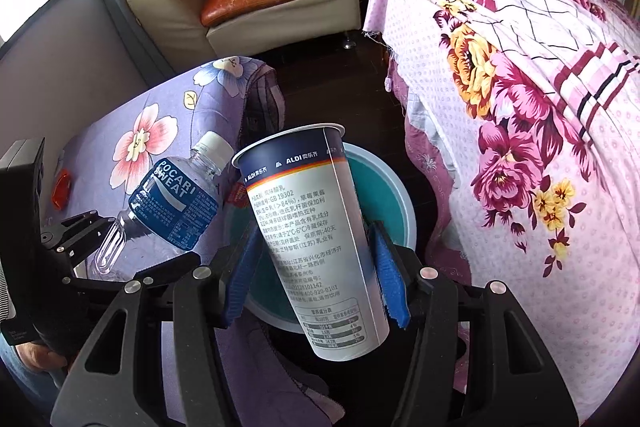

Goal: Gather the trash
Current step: 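Carry the bottle and tube over the bin and open both tools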

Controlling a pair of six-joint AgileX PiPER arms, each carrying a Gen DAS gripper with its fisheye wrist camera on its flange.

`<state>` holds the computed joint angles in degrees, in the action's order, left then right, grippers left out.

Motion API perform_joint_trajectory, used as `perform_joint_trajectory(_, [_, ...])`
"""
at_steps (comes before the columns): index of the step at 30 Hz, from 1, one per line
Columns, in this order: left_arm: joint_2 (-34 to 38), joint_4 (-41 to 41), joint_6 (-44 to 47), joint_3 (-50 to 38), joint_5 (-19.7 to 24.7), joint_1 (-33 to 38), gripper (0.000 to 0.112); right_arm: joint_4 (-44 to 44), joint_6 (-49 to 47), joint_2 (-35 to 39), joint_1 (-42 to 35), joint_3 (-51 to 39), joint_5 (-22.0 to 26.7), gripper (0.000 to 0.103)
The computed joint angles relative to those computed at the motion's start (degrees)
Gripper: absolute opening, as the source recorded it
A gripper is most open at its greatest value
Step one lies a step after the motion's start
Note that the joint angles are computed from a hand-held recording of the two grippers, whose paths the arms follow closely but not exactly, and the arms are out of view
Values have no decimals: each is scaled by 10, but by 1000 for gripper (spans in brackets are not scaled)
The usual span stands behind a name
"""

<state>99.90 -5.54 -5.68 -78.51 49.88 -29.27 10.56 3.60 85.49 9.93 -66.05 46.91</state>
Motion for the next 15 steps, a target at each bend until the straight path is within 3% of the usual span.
perform_joint_trajectory(15, [45, -11, 10, -37, -5, -2, 67, 1, -9, 33, -25, -10, -3, 53])
